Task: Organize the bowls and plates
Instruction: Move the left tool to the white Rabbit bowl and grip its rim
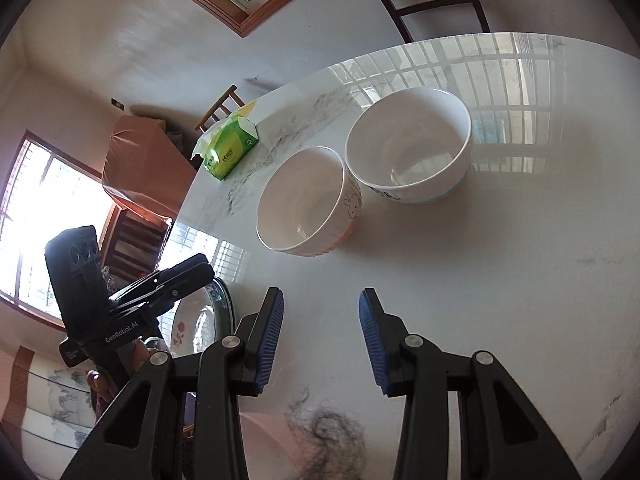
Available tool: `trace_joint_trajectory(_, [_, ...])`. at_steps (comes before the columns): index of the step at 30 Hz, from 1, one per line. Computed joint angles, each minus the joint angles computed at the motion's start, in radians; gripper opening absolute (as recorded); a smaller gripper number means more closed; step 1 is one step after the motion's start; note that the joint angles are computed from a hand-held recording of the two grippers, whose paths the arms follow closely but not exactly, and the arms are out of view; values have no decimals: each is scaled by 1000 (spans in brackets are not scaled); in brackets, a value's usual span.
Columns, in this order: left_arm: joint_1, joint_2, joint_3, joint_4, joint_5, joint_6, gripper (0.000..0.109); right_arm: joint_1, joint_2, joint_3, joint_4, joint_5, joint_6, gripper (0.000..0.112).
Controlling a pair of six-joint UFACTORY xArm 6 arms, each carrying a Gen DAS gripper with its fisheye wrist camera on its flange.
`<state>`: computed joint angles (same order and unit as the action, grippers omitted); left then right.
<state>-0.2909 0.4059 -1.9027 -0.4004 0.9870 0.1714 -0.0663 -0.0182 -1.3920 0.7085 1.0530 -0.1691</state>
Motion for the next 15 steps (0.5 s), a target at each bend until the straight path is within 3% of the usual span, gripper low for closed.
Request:
trace_joint_trajectory(3, [16,98,-127,-47,44,-3,42,12,72,-77,-21,0,29,42])
trace_joint_trajectory(8, [14,204,-265,-18,82,-24,42,25,150,-134,-22,-11,54,42])
trace_joint_trajectory(15, [-13,255,-314,57,52,-27,42,33,198,-158,-16,-19,62,42])
